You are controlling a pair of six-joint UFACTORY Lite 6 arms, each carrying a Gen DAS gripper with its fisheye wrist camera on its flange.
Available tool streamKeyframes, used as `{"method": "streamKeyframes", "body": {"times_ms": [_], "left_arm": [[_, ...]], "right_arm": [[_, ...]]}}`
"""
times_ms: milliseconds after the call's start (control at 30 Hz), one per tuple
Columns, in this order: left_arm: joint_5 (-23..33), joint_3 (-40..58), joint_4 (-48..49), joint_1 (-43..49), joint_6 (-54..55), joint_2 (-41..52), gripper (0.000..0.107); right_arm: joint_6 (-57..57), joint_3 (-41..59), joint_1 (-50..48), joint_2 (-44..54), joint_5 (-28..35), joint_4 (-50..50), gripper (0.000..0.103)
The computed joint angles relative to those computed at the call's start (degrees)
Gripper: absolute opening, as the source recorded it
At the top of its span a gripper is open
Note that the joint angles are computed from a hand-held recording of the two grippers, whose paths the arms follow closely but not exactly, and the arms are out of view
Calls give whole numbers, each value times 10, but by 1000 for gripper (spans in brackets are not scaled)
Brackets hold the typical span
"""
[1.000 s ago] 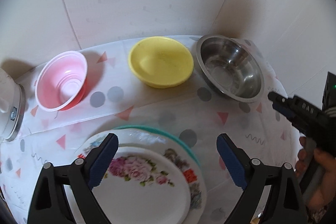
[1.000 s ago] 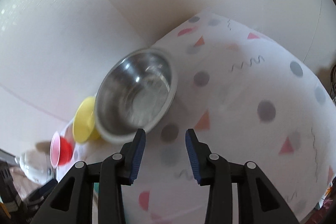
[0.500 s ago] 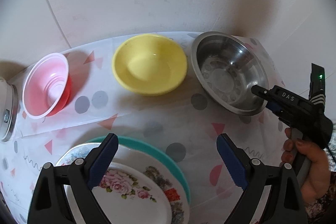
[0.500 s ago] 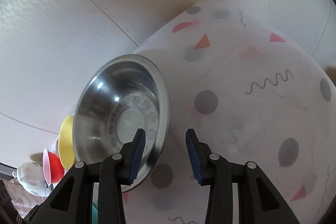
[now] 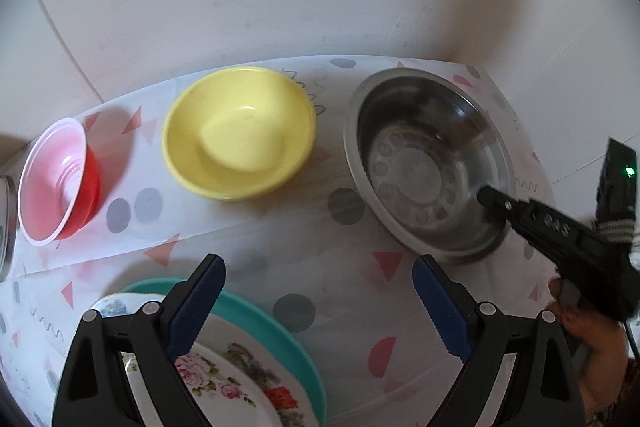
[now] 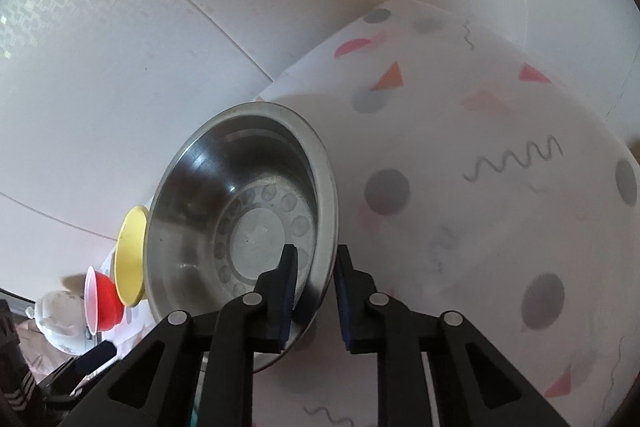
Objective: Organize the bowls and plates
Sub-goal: 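Move the right gripper to the steel bowl rim and grasp it, then lift the steel bowl off the table with the right gripper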
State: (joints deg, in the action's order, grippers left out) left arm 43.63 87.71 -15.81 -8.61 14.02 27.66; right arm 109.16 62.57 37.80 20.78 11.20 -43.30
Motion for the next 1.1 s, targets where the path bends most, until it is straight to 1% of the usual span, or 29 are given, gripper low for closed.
{"method": "streamKeyframes", "body": {"times_ms": [167, 233, 333, 433, 500, 533, 600, 633, 667, 700, 767, 867, 967, 1100], "left_arm": [[2, 44, 2, -19, -13, 46, 95], [8, 61, -12, -25, -6, 62, 95], [15, 92, -39, -35, 15, 93, 94], [23, 125, -38, -48, 19, 124, 84], [25, 144, -25, -58, 7, 141, 71], [25, 149, -25, -61, 8, 147, 67], [28, 163, -19, -68, 8, 160, 54], [26, 165, -17, -72, 14, 162, 51], [22, 163, -11, -78, 21, 162, 42], [16, 165, -3, -84, 23, 167, 36], [2, 157, 6, -95, 38, 164, 30], [-14, 142, 24, -106, 48, 154, 29], [-14, 133, 9, -100, 58, 149, 29], [-37, 88, 3, -101, 66, 116, 29]], "right_arm": [[14, -44, 13, -41, 7, -7, 18], [41, -60, 16, -53, 4, -29, 18], [51, -66, 14, -55, -4, -39, 18], [54, -74, 17, -63, -3, -41, 18], [53, -76, 13, -61, -10, -45, 18], [63, -82, 13, -63, -14, -54, 18], [69, -80, 14, -60, -18, -59, 18], [72, -82, 16, -61, -18, -62, 18], [68, -80, 17, -59, -17, -59, 18], [62, -78, 21, -58, -12, -54, 18], [51, -73, 24, -55, -3, -52, 18], [-1, -56, 34, -49, 27, -15, 18], [10, -60, 36, -52, 23, -18, 18], [-6, -59, 47, -61, 36, -3, 18]]}}
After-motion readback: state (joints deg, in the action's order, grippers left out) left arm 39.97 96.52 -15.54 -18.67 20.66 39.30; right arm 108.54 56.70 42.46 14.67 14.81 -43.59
